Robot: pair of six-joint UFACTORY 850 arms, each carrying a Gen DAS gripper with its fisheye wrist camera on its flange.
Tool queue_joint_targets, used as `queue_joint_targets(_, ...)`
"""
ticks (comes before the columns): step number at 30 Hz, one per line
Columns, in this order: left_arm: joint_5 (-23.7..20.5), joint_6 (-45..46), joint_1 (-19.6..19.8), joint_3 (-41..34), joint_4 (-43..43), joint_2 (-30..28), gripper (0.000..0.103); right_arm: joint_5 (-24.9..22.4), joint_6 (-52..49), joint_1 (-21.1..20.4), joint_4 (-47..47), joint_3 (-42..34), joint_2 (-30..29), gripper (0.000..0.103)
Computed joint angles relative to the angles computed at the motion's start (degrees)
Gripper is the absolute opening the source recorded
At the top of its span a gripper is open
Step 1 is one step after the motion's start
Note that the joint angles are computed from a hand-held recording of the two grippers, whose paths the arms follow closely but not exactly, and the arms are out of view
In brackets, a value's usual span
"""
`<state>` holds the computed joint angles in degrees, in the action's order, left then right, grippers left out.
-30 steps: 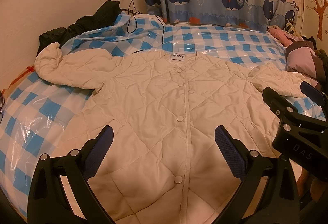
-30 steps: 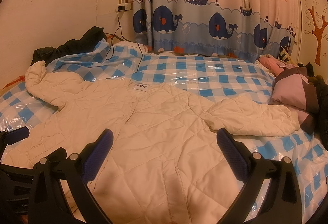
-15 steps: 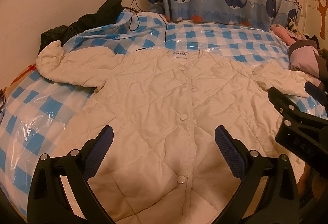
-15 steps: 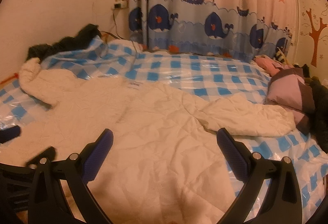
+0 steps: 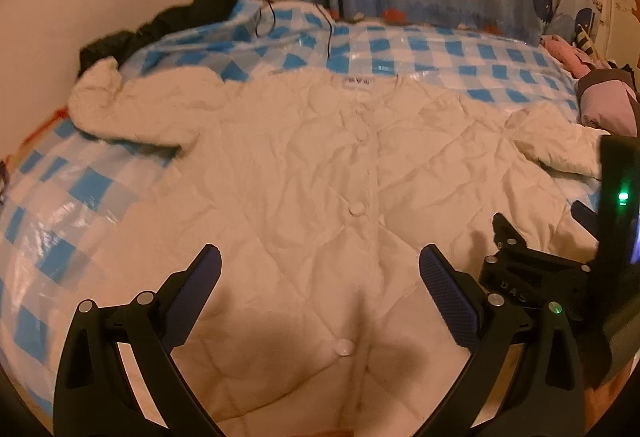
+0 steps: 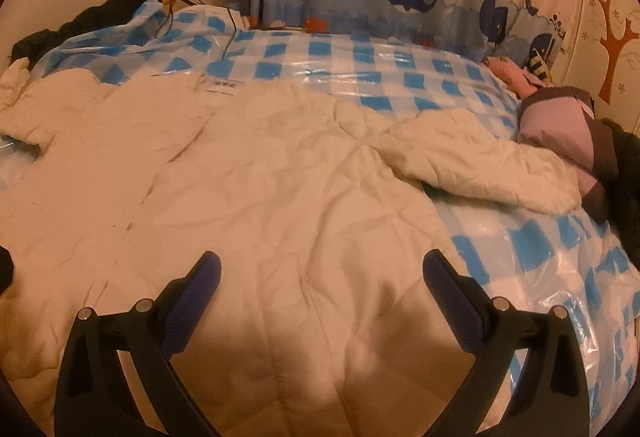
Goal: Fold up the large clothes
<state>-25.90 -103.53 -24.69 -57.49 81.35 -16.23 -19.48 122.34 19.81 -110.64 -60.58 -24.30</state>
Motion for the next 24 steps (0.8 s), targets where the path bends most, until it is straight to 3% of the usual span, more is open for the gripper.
queue_joint_targets(4, 0.9, -0.5, -1.2, -2.1, -0.9, -2.1, 0.096, -1.9, 0.4, -1.3, -2.1, 2.8, 3.2, 0.097)
queue_joint_targets(7, 0.5, -1.2, -3.4, -3.5, 0.2, -2.8, 0.096, 0.5, 2.7, -4.3, -5.2, 4.5, 6.9, 0.097)
queue_joint_targets(9, 0.3, -2.5, -5.4, -4.5, 1.6, -3.2, 0.096, -1.7, 1.6, -5.7, -6.2, 5.6, 8.6, 0.097)
queue_joint_targets(12, -0.9, -4.3, -8.4, -6.4, 3.2, -4.7, 0.096, -0.8, 10.4, -9.9, -15.3, 7.5, 10.1, 0.097)
queue_joint_targets(17, -0.9, -3.3, -12.5, -11.2, 1.0, -7.7, 0.096, 1.2, 10.6, -17.8, -17.4, 8.7, 10.0, 0.097)
queue_joint_targets(21, -0.8, 0.6, -16.4, -20.6, -3.6, -13.8, 0.096, -0.9, 7.7, -23.2, -18.4, 8.6, 8.1, 0.097)
queue_joint_targets(24, -1.3, 11.6, -18.6, -32.2, -14.5, -22.4, 0.096, 0.7, 5.6, -27.1, -16.7, 7.2, 5.4, 0.097)
